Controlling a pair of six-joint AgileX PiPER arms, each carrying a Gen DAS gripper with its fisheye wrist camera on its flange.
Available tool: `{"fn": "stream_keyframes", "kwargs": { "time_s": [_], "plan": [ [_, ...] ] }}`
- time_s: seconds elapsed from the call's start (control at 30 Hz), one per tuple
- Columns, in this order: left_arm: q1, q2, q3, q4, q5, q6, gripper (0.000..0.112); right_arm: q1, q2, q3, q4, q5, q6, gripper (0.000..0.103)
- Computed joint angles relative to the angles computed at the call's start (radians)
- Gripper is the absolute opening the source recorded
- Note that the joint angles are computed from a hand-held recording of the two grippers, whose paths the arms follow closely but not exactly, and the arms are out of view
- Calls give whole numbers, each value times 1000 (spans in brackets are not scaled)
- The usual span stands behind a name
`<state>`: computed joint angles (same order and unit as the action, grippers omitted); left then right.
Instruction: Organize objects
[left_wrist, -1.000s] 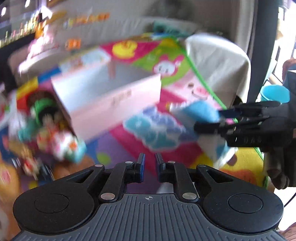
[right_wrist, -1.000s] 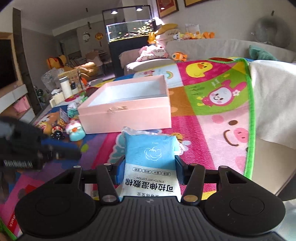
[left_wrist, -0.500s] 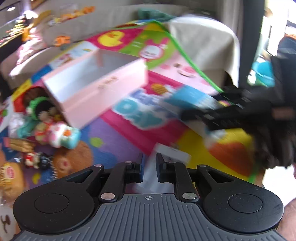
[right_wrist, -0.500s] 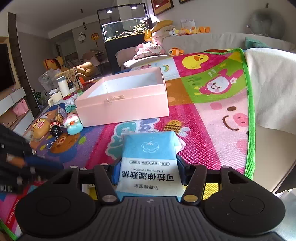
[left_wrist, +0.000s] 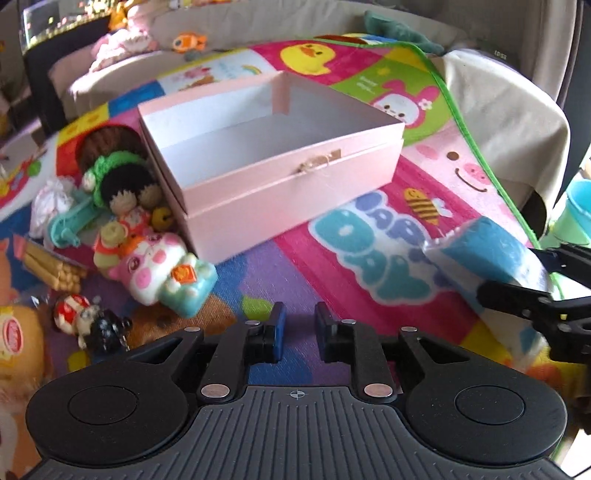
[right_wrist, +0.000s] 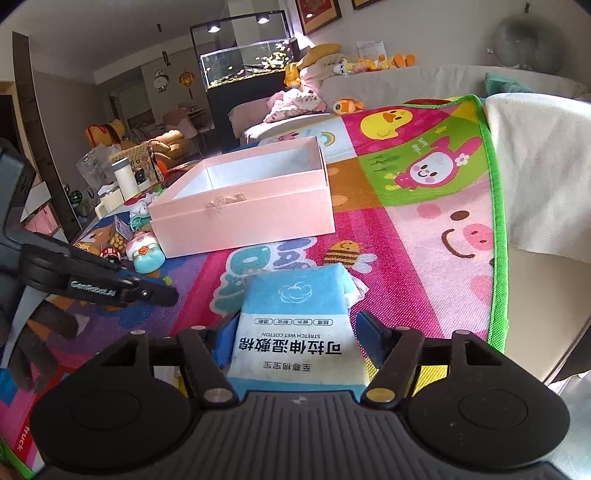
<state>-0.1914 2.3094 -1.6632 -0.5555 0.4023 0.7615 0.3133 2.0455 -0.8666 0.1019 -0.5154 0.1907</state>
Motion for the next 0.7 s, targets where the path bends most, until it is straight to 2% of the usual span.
{"fn": "stream_keyframes", "kwargs": {
  "time_s": [0.13, 0.23, 0.3, 0.43, 0.57, 0.7],
  "plan": [
    [-4, 10, 23, -119, -76, 166, 27, 1, -2, 8, 1, -15, 5, 74],
    [7, 22, 2, -123, -67, 186, 38, -3, -2, 11, -6, -23, 14, 77],
    [20, 23, -13, -105, -29, 169, 38, -6, -2, 14, -18, -27, 26, 78],
    [44, -3, 3, -142, 91, 275, 36, -23, -2, 20, -79, -38, 88, 80],
    [62, -13, 21, -213, 173, 370, 39, -35, 1, 17, -117, -35, 136, 80],
    [112, -30, 12, -315, 304, 444, 34, -34, 0, 26, -111, -52, 136, 80]
  ]
}}
